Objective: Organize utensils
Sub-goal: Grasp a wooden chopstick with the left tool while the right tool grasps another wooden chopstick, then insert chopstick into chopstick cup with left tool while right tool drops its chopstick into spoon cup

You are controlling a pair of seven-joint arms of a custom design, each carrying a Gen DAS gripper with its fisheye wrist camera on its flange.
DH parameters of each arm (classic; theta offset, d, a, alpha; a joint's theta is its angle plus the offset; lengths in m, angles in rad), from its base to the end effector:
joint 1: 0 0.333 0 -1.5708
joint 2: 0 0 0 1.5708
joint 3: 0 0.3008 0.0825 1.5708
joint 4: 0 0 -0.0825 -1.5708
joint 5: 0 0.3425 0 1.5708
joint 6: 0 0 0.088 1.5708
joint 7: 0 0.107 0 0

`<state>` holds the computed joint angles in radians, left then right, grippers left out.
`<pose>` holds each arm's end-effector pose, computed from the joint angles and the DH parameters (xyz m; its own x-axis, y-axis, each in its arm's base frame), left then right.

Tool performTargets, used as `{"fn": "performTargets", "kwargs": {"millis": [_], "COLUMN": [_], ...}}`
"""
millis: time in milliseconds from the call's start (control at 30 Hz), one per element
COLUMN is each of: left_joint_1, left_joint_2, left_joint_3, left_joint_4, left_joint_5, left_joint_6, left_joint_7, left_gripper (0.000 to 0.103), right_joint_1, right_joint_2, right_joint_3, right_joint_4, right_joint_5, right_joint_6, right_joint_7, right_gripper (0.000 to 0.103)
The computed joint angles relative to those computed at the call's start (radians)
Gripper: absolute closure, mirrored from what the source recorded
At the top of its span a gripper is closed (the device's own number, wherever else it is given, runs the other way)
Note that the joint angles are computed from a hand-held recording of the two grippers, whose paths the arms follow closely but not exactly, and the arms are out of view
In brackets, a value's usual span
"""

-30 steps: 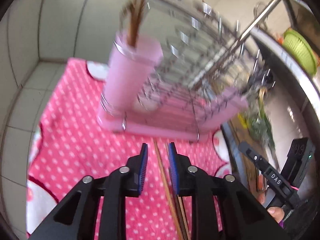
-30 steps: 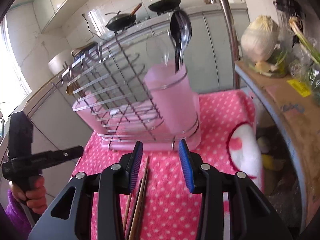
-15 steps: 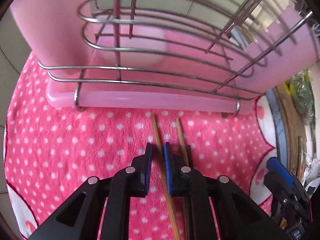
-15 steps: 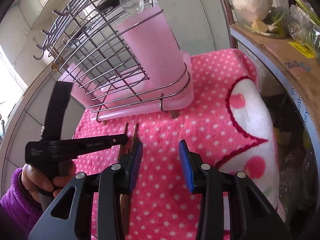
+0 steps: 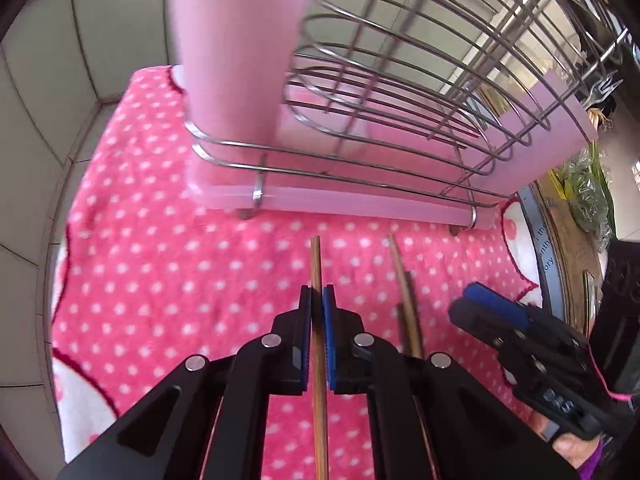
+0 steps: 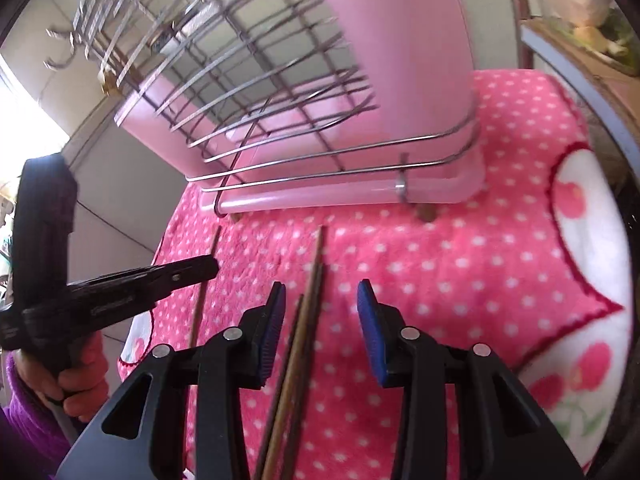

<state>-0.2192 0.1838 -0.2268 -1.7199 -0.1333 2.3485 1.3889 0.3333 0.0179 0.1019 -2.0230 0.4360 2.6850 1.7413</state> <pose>0.5551 -0.2563 0.5238 -0.2211 -0.9451 0.2404 -0.9147 0.1155 -0.3872 0.5171 0.2252 0.5153 0.0610 -0.8849 -0.4618 -0.8738 0.1762 -0.4532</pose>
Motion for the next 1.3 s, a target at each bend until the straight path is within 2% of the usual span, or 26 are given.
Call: {"fn": "performTargets", "kwargs": {"millis": [67,133,200,333,400,467,533,667,767,833,967,1100,1233,1300], "left_joint_1": [0.009,0.024,0.039,0.057,0.063,0.069,0.062,0.064,0.082,0.109,0.117,0.084,0.023,0.0], "left_joint_2": [-0.019,-0.022,-0.045,-0.022,-0.003,0.018,0.06,0.074,0.032,-0.021,-0.143,-0.278,-0.369,-0.39], "left_joint_3": [0.005,0.013,0.016,0.023,0.024,0.026,0.027,0.021,0.015,0.013,0.021,0.042,0.076,0.09], "left_joint_4": [-0.028,-0.04,-0.072,-0.047,-0.026,-0.005,0.037,0.045,0.001,-0.046,-0.152,-0.274,-0.354,-0.361], "left_joint_5": [-0.006,-0.02,-0.044,-0.061,-0.066,-0.069,-0.051,-0.055,-0.102,-0.177,-0.299,-0.405,-0.496,-0.511], "left_joint_6": [0.006,0.006,0.007,-0.02,-0.041,-0.062,-0.089,-0.072,-0.036,-0.009,0.102,0.25,0.38,0.392], "left_joint_7": [0.008,0.024,0.048,0.091,0.102,0.102,0.071,0.071,0.097,0.155,0.253,0.361,0.459,0.466], "left_gripper": [0.098,0.098,0.097,0.097,0.097,0.096,0.096,0.097,0.097,0.098,0.098,0.098,0.098,0.098], "right_joint_1": [0.004,0.012,0.023,0.045,0.054,0.056,0.049,0.031,0.025,0.025,0.026,0.02,-0.035,-0.077], "right_joint_2": [0.06,0.129,0.184,0.269,0.287,0.289,0.268,0.192,0.121,0.067,-0.035,-0.147,-0.217,-0.234], "right_joint_3": [0.003,-0.002,-0.01,-0.022,-0.025,-0.024,-0.017,0.002,0.008,0.011,0.011,0.011,0.05,0.082], "right_joint_4": [0.077,0.176,0.258,0.394,0.428,0.431,0.395,0.288,0.209,0.149,0.041,-0.081,-0.148,-0.16], "right_joint_5": [-0.046,-0.14,-0.229,-0.352,-0.391,-0.406,-0.39,-0.327,-0.296,-0.279,-0.274,-0.309,-0.441,-0.511], "right_joint_6": [-0.043,-0.114,-0.175,-0.284,-0.317,-0.318,-0.282,-0.165,-0.078,-0.009,0.108,0.229,0.307,0.332], "right_joint_7": [0.026,0.092,0.146,0.222,0.25,0.267,0.271,0.252,0.233,0.228,0.229,0.269,0.379,0.447], "right_gripper": [0.068,0.074,0.075,0.083,0.094,0.096,0.097,0.098,0.098,0.098,0.098,0.098,0.098,0.098]}}
